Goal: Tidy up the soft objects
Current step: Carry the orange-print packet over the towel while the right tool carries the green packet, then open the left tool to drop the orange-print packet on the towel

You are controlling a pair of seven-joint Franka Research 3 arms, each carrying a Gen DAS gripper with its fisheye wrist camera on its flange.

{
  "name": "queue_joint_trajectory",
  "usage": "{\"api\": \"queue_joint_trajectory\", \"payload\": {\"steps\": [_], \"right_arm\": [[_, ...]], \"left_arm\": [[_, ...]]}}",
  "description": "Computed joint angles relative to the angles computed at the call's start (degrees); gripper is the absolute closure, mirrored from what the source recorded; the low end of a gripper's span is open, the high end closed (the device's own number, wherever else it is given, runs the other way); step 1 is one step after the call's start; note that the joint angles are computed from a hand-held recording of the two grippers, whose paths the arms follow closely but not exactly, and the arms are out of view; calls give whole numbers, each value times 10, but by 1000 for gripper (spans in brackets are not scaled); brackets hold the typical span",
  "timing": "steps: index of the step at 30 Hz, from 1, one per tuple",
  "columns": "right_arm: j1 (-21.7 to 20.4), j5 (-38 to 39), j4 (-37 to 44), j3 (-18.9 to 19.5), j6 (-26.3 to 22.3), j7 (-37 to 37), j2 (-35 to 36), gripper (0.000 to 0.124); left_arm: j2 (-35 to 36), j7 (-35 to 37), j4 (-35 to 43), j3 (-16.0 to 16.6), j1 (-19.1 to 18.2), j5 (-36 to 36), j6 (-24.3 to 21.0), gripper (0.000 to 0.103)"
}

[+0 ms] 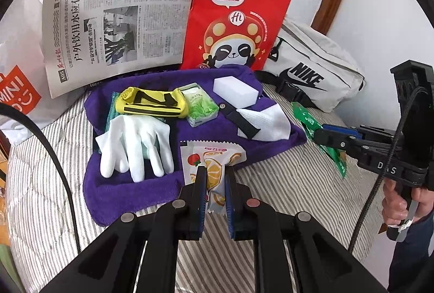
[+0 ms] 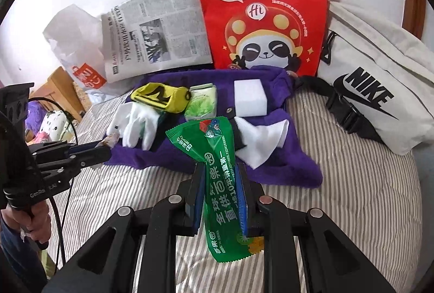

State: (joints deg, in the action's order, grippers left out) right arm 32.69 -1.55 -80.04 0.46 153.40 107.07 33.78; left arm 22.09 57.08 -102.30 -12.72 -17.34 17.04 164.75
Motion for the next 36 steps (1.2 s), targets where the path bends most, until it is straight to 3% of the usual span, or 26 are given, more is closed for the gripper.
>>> {"api": "queue_joint_trajectory", "payload": {"steps": [2, 16, 28, 33, 36], "right_arm": [[-6, 6, 23, 4, -9, -7, 16, 103], [-18, 30, 216, 5, -93, -42, 140, 103], [-25, 41, 241, 4, -108, -57, 162, 102], [-29, 49, 252, 7, -112, -59, 171, 102], [-29, 53, 261, 9, -115, -60, 179, 102]], "left_arm": [[13, 20, 14, -12, 11, -15, -2, 91], [135, 77, 176, -14, 12, -56, -78, 90], [237, 100, 316, 18, -22, -37, -170, 88], [254, 112, 343, 19, -26, -34, -192, 83], [253, 119, 343, 15, -25, -39, -197, 67]]}}
